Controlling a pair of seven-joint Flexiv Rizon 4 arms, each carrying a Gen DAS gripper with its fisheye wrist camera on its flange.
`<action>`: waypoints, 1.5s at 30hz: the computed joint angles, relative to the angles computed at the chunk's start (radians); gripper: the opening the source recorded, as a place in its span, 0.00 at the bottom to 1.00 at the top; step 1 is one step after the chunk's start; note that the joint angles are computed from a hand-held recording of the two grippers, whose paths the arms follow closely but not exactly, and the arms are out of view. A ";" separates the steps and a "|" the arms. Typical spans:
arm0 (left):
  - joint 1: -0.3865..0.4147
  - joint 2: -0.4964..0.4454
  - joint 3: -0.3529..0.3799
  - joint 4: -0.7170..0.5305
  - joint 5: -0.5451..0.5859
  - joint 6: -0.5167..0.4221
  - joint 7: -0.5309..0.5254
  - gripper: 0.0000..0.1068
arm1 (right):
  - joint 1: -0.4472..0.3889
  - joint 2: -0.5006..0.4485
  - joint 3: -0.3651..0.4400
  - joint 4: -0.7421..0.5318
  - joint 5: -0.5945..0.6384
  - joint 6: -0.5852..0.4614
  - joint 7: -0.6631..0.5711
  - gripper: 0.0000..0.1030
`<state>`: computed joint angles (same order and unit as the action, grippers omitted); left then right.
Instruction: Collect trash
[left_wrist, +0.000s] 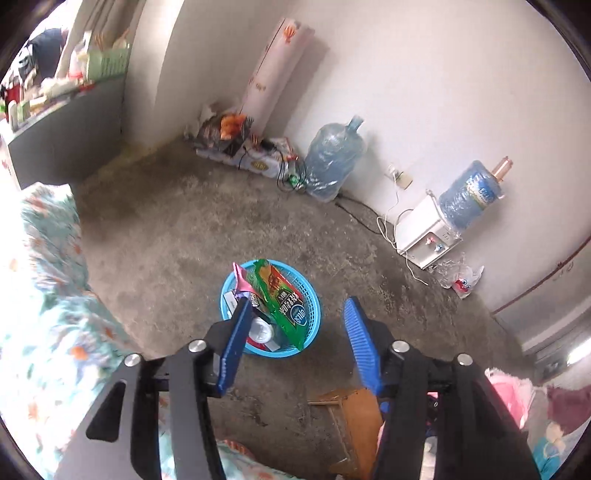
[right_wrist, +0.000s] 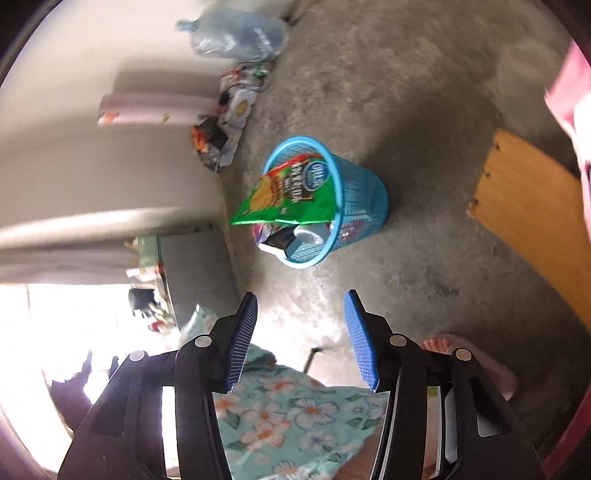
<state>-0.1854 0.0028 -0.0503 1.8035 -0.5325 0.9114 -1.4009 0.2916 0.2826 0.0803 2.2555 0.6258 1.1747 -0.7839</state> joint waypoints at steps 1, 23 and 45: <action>-0.008 0.065 0.011 0.048 0.007 0.022 0.021 0.60 | -0.021 0.019 0.040 -0.004 -0.108 -0.020 0.016 0.46; 0.236 0.974 0.005 0.416 0.604 -0.388 -0.514 0.91 | -0.027 0.248 0.411 -0.059 -1.115 -0.236 0.229 0.91; 0.215 0.944 -0.155 0.418 0.639 -0.498 -0.706 0.91 | 0.129 0.246 0.364 -0.038 -1.125 -0.410 0.039 0.92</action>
<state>0.0294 0.9464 -0.2058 2.2214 0.1064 0.4130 -2.1069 0.4208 0.5289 0.4446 2.2171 -0.4996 0.7645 -0.7451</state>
